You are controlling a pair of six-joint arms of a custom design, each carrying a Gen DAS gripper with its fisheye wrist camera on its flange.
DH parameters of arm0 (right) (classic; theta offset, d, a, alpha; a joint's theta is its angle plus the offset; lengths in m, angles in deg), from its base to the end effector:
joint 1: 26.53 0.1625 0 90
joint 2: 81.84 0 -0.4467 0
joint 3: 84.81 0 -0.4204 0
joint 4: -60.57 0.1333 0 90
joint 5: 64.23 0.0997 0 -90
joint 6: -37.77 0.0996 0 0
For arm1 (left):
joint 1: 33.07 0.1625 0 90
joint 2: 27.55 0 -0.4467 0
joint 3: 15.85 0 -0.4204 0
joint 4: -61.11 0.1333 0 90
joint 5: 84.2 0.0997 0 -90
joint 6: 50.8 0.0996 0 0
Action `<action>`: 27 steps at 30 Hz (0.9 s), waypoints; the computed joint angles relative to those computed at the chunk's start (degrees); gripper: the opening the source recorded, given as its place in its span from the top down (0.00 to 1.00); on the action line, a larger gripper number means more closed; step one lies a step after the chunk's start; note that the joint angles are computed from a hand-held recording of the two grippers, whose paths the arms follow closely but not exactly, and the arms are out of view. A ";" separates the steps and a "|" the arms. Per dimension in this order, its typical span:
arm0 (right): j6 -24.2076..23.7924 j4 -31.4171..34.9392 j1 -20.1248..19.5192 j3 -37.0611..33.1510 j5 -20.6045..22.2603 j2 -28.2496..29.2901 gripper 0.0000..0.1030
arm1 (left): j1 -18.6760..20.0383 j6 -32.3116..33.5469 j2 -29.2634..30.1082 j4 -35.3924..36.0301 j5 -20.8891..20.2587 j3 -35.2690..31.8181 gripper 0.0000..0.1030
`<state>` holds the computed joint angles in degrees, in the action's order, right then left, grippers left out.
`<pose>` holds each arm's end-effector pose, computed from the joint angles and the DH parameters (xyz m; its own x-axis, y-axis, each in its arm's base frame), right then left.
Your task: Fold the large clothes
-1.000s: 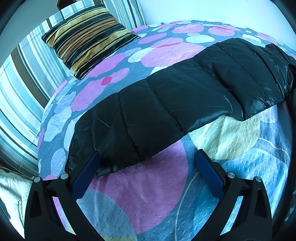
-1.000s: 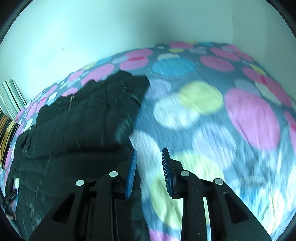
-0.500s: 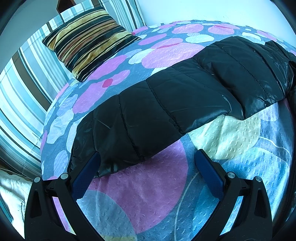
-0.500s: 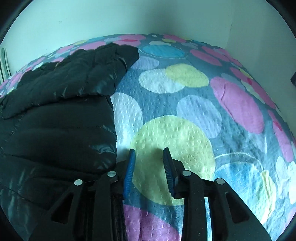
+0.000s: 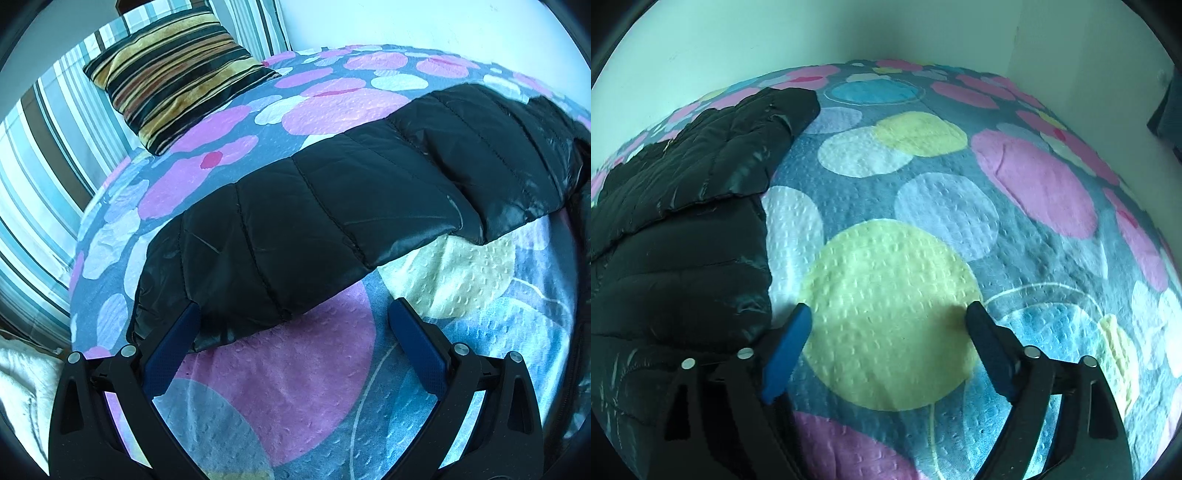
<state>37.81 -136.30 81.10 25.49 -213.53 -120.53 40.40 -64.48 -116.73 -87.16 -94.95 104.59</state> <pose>0.2247 -0.5498 0.0588 -0.6371 0.3190 0.7017 -0.2469 0.7780 -0.5778 0.0899 -0.5097 0.4197 -0.3570 -0.5660 -0.7431 0.1740 0.7413 -0.6483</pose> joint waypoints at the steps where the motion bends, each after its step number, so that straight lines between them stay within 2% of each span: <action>1: 0.28 0.22 -0.07 0.04 0.05 -0.09 0.16 | -0.10 -0.69 -0.62 1.17 -0.80 0.06 0.02; 3: 0.39 0.28 -0.02 0.01 -0.08 -0.02 0.16 | -0.70 -1.73 -2.29 2.90 -1.70 0.66 0.02; 8: 0.44 0.39 -0.01 -0.01 -0.03 -0.03 0.15 | -3.22 4.38 -6.03 -5.84 -2.28 4.06 0.02; 10: 0.33 0.35 -0.03 -0.08 -0.07 0.03 0.15 | -3.40 4.61 -8.81 -6.59 -4.82 4.58 0.02; 12: 0.34 0.38 0.01 -0.08 -0.07 0.01 0.15 | -2.57 1.69 -12.18 -2.51 -9.20 4.03 0.02; 16: 0.10 0.03 -0.02 -0.04 -0.22 0.13 0.15 | 0.18 0.76 -15.76 -1.04 -17.33 2.89 0.03; 17: 0.18 0.08 -0.01 -0.05 -0.17 0.12 0.15 | 0.81 1.03 -16.08 -1.44 -18.46 2.71 0.06; 19: 0.21 0.10 0.00 -0.08 -0.17 0.14 0.15 | 2.66 1.35 -16.67 -2.07 -21.71 2.01 0.28; 20: 0.18 0.08 -0.03 -0.08 -0.19 0.16 0.15 | 3.65 1.08 -16.89 -2.38 -23.61 1.63 0.30; 24: 0.19 0.17 -0.02 -0.06 -0.26 0.13 0.14 | 7.71 0.43 -17.77 -6.37 -31.96 0.71 0.29; 25: 0.26 0.26 -0.02 -0.08 -0.26 0.13 0.14 | 8.47 0.40 -17.86 -6.69 -33.96 0.52 0.22; 27: 0.24 0.27 -0.02 -0.08 -0.37 0.13 0.14 | 10.27 0.49 -17.71 -6.57 -38.36 -0.33 0.14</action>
